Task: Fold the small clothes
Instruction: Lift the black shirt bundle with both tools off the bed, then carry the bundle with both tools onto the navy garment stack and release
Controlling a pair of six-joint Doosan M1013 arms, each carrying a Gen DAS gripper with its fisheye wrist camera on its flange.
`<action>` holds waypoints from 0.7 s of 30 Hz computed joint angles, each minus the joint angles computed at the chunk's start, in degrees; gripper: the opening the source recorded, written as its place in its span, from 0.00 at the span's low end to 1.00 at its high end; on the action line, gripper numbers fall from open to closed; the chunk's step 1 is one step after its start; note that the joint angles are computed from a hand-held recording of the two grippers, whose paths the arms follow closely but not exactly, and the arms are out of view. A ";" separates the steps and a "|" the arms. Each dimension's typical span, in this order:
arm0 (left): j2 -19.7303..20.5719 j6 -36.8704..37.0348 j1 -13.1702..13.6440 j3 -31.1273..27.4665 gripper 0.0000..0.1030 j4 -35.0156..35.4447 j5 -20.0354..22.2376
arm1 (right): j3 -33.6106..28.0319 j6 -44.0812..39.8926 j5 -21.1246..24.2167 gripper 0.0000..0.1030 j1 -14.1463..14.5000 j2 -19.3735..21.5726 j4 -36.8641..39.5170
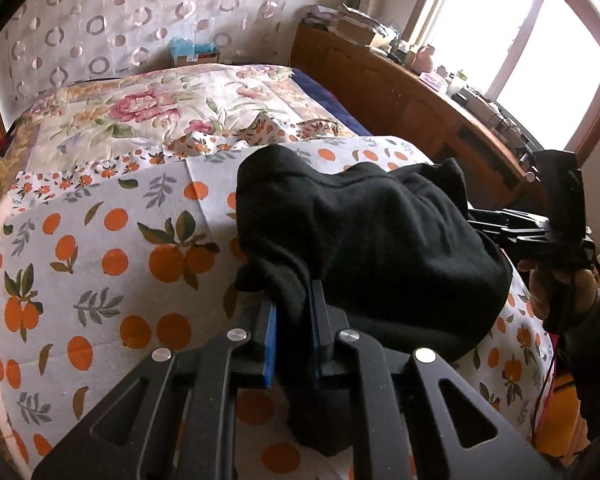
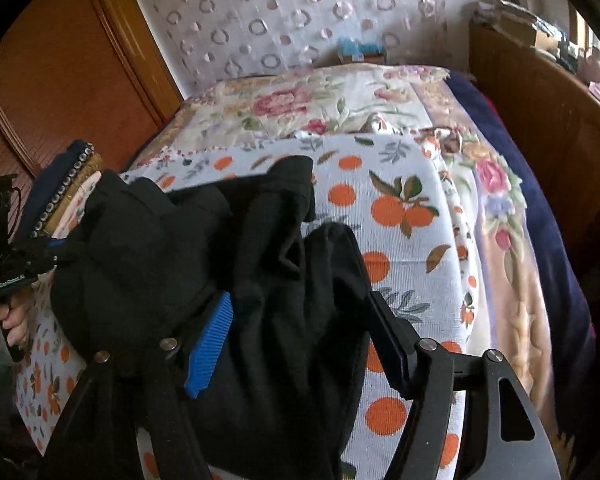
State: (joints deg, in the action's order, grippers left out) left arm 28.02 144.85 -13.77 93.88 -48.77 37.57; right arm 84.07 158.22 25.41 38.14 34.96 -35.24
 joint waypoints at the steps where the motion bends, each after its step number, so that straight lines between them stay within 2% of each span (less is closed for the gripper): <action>1: 0.09 0.02 0.06 0.00 0.14 -0.17 0.18 | -0.34 -0.41 -0.03 0.68 -0.08 0.20 -0.33; 8: 0.43 0.57 0.29 0.22 0.14 -1.53 0.80 | -2.50 -5.49 2.33 0.66 0.40 1.44 0.48; 9: 0.43 0.84 0.29 0.23 0.14 -1.63 0.71 | -2.09 -6.86 1.20 0.56 0.25 1.18 1.50; 10: 0.37 1.05 0.29 0.30 0.14 -1.84 0.68 | -1.05 -9.39 -1.31 0.36 0.01 0.58 4.25; 13: -0.02 1.81 0.20 0.60 0.14 -2.27 0.38 | -0.70 -13.07 -4.00 0.15 -0.09 0.48 7.67; 15: -0.60 4.81 0.60 1.33 0.14 -5.26 0.26 | -0.77 -8.18 -2.68 0.13 0.55 0.50 2.08; 19: -3.65 12.49 2.19 3.96 0.14 -13.93 1.41 | 0.60 10.72 -1.89 0.08 2.72 -1.26 -19.62; 21: -5.49 15.63 2.70 5.44 0.13 -16.84 0.48 | -0.09 11.97 -2.67 0.08 3.19 -1.80 -23.13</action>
State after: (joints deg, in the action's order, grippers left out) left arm 22.53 160.48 -11.07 99.33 -65.61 38.05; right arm 83.98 170.19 22.74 41.33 33.16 -58.37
